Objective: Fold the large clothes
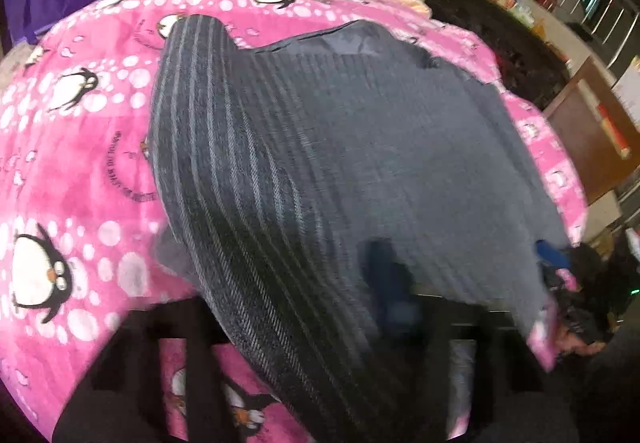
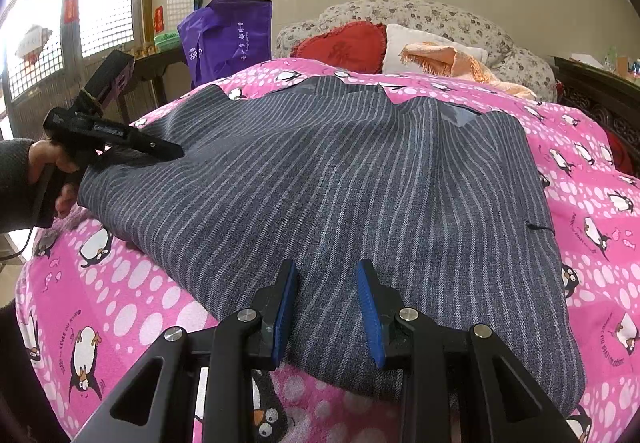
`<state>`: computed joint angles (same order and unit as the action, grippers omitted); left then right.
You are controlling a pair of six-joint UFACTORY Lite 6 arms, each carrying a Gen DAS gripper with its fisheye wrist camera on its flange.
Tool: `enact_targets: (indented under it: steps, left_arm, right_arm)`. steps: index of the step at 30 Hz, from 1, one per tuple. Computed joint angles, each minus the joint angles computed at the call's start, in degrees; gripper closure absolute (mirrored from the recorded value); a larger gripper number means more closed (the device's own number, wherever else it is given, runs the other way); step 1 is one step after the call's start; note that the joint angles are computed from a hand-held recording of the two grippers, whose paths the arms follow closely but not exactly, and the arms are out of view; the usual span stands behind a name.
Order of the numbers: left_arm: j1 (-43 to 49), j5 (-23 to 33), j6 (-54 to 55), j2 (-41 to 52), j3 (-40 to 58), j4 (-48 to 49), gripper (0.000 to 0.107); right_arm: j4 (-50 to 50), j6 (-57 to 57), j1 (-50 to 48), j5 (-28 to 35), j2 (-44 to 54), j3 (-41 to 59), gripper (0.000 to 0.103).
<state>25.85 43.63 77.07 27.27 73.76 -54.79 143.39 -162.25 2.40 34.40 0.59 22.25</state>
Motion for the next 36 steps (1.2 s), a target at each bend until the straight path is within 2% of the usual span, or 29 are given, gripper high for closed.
enact_targets:
  steps: [1,2,5,8,9,12,14,16,20,24,26,28,30,32,36]
  left_arm:
    - [0.0,0.7,-0.5,-0.4,0.2,0.1,0.086]
    - [-0.3,1.4,-1.4,-0.7,0.6,0.6,0.090]
    - [0.0,7.2,-5.4,-1.2,3.4,1.3,0.093]
    - [0.1,14.3,-8.3,-2.0,6.7,-0.9,0.094]
    - [-0.8,16.3,-10.1,-2.5,7.9,-1.7,0.094]
    - [-4.8,17.5,-13.9,-3.7,10.3,-3.6,0.094]
    - [-8.1,16.5,-17.3,-3.4,12.2,-5.1,0.094]
    - [-11.5,14.7,-21.6,-1.8,15.1,-6.1,0.094]
    - [-18.0,10.7,-30.7,0.9,20.1,-7.1,0.094]
    - [-25.7,6.2,-36.6,2.3,24.5,-6.5,0.094]
    - [-30.3,3.3,-39.3,3.5,27.6,-5.5,0.095]
    - [-34.4,2.5,-41.4,7.3,33.2,-5.9,0.104]
    - [-40.1,-1.7,-47.3,11.4,40.2,2.3,0.104]
    - [-43.5,-2.1,-52.5,15.8,45.3,6.6,0.104]
    - [-44.3,-5.3,-49.1,9.6,36.3,5.1,0.104]
  right_arm:
    - [0.1,-0.1,0.0,0.0,0.0,0.0,0.074]
    - [0.2,-0.1,0.1,-0.1,-0.1,0.0,0.074]
    - [-1.2,1.6,0.1,-1.2,-0.5,0.4,0.074]
    - [-9.7,11.4,-0.4,-8.0,-4.3,2.7,0.074]
    - [-9.7,11.9,-1.3,-8.7,-7.0,1.9,0.074]
    - [-7.7,10.7,-6.6,-9.3,-12.2,1.2,0.074]
    - [-4.9,7.1,-10.7,-10.2,-11.5,2.2,0.074]
    - [3.6,-2.6,-13.5,-10.8,-9.0,2.8,0.074]
    - [16.0,-16.8,-21.1,-8.1,-1.5,3.9,0.074]
    - [9.5,-11.7,-27.5,-7.7,10.2,9.0,0.073]
    - [2.7,-6.6,-30.5,-4.7,11.7,9.2,0.073]
    - [4.2,-8.3,-30.1,-4.5,11.4,8.6,0.072]
    - [6.8,-11.0,-29.3,-4.1,10.9,7.7,0.072]
    - [5.4,-10.3,-29.7,-3.6,12.0,8.5,0.072]
    - [-2.6,-4.1,-32.4,-2.5,13.8,10.2,0.071]
